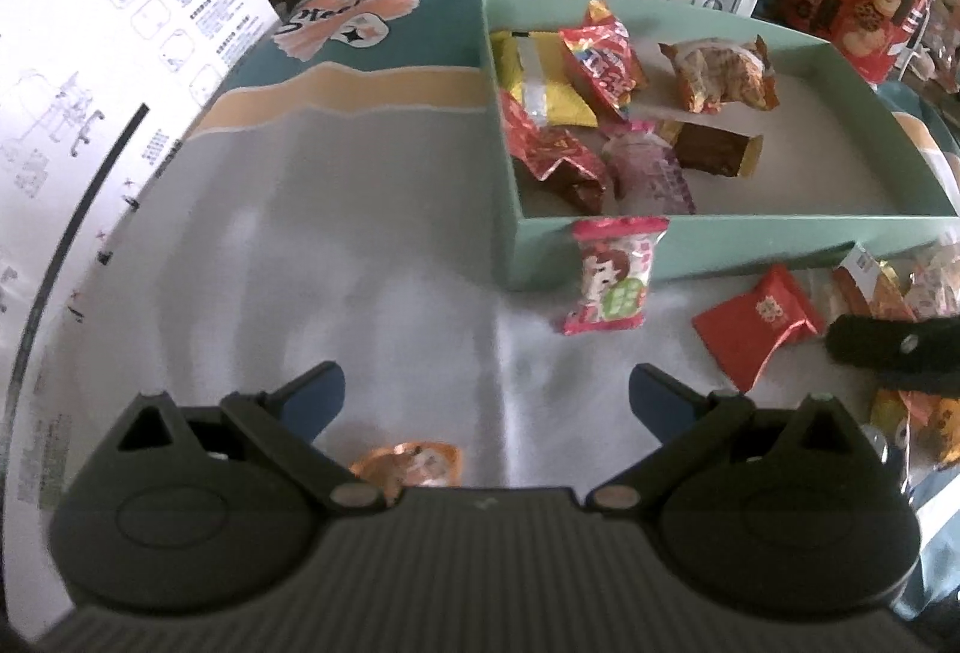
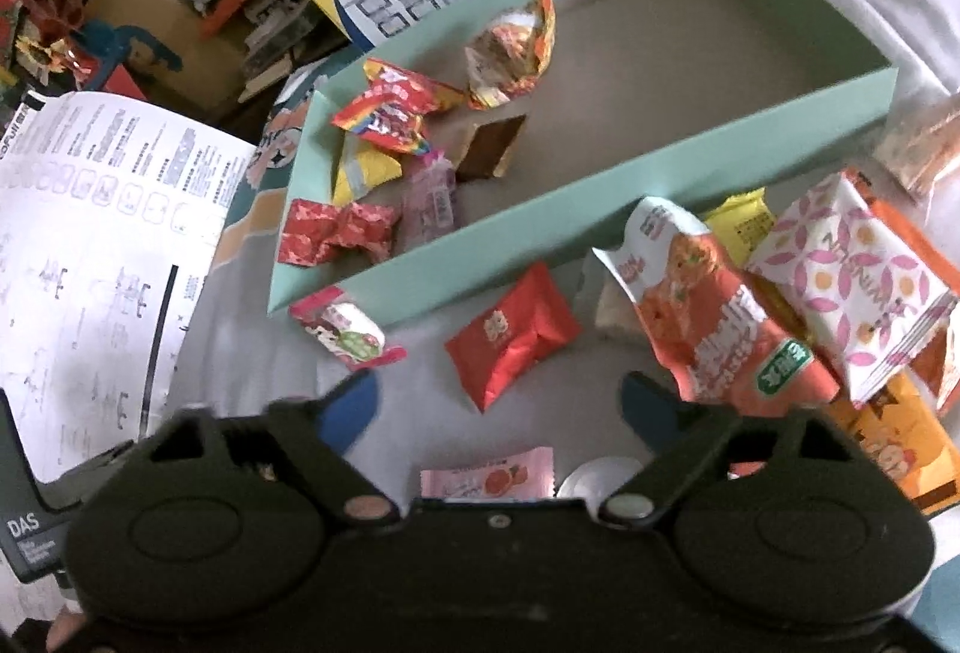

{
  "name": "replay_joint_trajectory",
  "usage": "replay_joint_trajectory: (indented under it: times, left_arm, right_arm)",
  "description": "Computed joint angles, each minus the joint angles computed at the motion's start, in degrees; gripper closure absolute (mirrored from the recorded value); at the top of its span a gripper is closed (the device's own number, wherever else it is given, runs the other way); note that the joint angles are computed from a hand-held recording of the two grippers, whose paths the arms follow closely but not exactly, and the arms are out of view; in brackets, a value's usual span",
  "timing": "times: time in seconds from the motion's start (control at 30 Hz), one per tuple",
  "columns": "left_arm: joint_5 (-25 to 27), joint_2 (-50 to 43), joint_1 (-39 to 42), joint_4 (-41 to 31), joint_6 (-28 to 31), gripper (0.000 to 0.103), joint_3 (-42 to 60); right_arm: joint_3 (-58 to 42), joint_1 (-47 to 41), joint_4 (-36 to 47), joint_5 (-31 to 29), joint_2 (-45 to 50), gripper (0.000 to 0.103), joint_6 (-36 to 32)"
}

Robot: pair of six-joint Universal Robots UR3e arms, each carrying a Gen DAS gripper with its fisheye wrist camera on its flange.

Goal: Organize snacks
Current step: 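Grasp the pink-and-white candy with the left tool while the right tool grasps a red packet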

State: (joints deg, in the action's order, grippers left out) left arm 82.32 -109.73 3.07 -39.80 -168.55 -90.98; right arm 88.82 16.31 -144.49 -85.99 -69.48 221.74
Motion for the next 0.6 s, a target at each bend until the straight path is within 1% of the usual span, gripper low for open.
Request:
replay_joint_trajectory:
  times: [0.07, 0.13, 0.2, 0.3, 0.4, 0.43, 0.47, 0.5, 0.57, 0.6]
  left_arm:
    - [0.4, -1.6, -1.0, 0.7, -1.0, 0.0, 1.2]
    - [0.8, -3.5, -1.9, 1.2, -2.3, 0.0, 2.8]
    - [0.7, -5.3, -2.7, 1.3, -3.6, 0.0, 4.7]
    - [0.4, -7.9, -3.5, 1.4, -5.7, 0.003, 7.6]
    - [0.0, -9.9, -4.1, 2.1, -8.2, 0.01, 9.7]
    - [-0.2, -10.5, -4.3, 2.4, -9.2, 0.015, 10.2]
    - [-0.4, -11.0, -4.4, 2.8, -9.9, 0.025, 10.5]
    - [-0.5, -11.8, -4.5, 2.8, -10.8, 0.033, 11.2]
    - [-0.2, -13.2, -4.4, 0.9, -11.5, 0.062, 13.3]
    - [0.0, -13.6, -4.1, -0.2, -11.5, 0.068, 14.1]
  right_arm:
    - [0.3, -0.6, -0.3, 0.6, 0.6, 0.045, 0.5]
    - [0.7, -1.2, -0.6, 1.3, 1.2, 0.05, 1.1]
    - [0.7, -1.6, -0.9, 1.5, 1.7, 0.05, 1.2]
    - [0.2, -2.1, -1.0, 1.8, 2.4, 0.05, 1.1]
    - [-0.4, -2.8, -0.9, 2.9, 3.3, 0.05, 1.0]
    - [-0.5, -3.0, -0.9, 3.2, 3.5, 0.05, 1.1]
    - [-0.7, -3.1, -0.9, 3.3, 3.7, 0.05, 1.1]
    - [-1.1, -3.0, -0.7, 3.3, 4.1, 0.05, 1.1]
    - [-2.0, -3.0, -0.4, 3.2, 4.9, 0.05, 1.1]
    - [-2.7, -3.0, -0.1, 3.1, 5.4, 0.05, 1.0]
